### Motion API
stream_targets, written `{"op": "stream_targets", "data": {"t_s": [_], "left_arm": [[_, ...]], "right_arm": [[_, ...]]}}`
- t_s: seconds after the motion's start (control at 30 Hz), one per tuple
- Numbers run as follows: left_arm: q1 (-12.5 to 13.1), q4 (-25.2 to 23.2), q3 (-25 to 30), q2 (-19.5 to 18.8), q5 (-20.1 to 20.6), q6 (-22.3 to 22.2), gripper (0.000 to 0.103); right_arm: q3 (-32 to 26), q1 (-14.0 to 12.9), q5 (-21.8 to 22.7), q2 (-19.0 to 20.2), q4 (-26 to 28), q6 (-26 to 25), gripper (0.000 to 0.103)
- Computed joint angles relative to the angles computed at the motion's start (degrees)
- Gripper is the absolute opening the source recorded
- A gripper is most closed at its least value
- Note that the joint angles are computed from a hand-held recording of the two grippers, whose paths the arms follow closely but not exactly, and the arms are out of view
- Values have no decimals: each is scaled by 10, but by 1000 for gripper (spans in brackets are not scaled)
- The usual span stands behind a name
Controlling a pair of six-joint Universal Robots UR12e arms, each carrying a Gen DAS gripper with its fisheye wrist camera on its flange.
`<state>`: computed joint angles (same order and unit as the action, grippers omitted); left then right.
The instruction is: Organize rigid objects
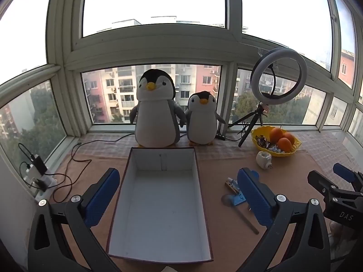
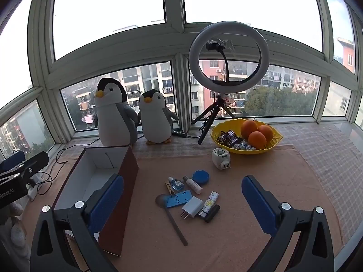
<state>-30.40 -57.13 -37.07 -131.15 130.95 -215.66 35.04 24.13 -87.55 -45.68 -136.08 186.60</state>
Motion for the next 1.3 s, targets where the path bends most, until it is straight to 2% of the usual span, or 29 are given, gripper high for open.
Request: {"op": "stream_targets", "data": {"t_s": [0.1, 0.37, 1.3], "left_arm": [[0, -3, 1, -1, 3, -5, 103], [1, -8, 0, -1, 4, -15, 103], [1, -11, 4, -2, 6, -14, 103]], "right_arm": [[0, -1, 8, 1, 4, -2, 103], [-6, 3, -5, 3, 12, -9, 103], [-7, 3, -5, 3, 16, -14, 103]]}}
